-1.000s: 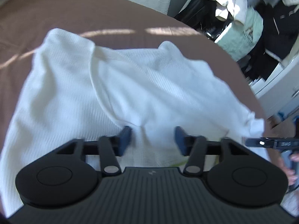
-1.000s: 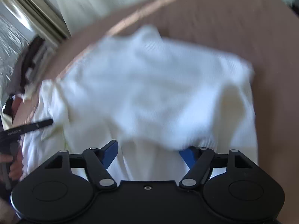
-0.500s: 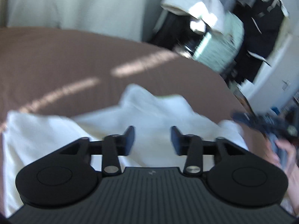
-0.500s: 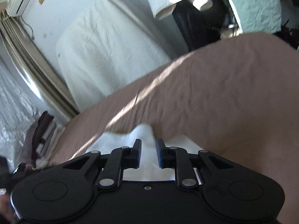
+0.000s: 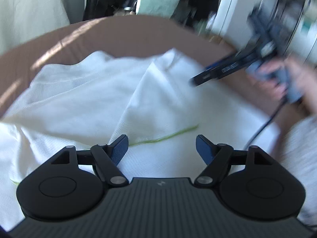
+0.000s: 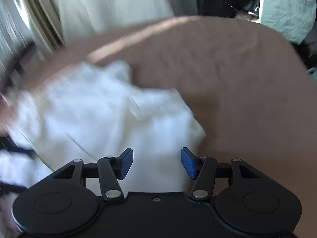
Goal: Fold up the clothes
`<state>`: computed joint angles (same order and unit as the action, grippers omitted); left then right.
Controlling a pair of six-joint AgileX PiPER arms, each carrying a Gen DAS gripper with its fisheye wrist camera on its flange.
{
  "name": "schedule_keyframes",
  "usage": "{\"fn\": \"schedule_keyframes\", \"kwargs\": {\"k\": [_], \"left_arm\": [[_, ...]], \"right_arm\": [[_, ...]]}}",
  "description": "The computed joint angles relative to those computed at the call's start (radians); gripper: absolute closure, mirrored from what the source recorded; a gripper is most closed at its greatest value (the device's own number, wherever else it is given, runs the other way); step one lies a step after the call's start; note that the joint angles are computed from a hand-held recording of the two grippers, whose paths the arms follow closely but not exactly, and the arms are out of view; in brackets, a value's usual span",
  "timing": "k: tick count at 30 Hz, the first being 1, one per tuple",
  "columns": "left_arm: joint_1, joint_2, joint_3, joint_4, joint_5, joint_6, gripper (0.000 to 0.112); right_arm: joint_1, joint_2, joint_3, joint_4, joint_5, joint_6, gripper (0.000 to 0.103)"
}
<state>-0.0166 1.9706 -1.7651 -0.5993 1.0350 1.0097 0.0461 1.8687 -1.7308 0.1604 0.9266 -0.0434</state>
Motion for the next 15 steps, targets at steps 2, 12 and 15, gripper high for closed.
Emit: {"fn": "schedule_keyframes", "kwargs": {"k": [2,12,15], "left_arm": [[-0.077,-0.025,0.067,0.198,-0.200,-0.102,0.037],[0.032,0.184,-0.274,0.197,-0.198,-0.530,0.036],[0.063,0.210,-0.340,0.165,-0.172,-0.517,0.036]], "right_arm": [[0.016,-0.001,0.017,-0.059,-0.035,0.003,0.044],[0.027,0.084,0.069,-0.185,-0.383,0.258,0.095],[0.033,0.101,0.065,-0.346,-0.422,0.540,0.102]]}}
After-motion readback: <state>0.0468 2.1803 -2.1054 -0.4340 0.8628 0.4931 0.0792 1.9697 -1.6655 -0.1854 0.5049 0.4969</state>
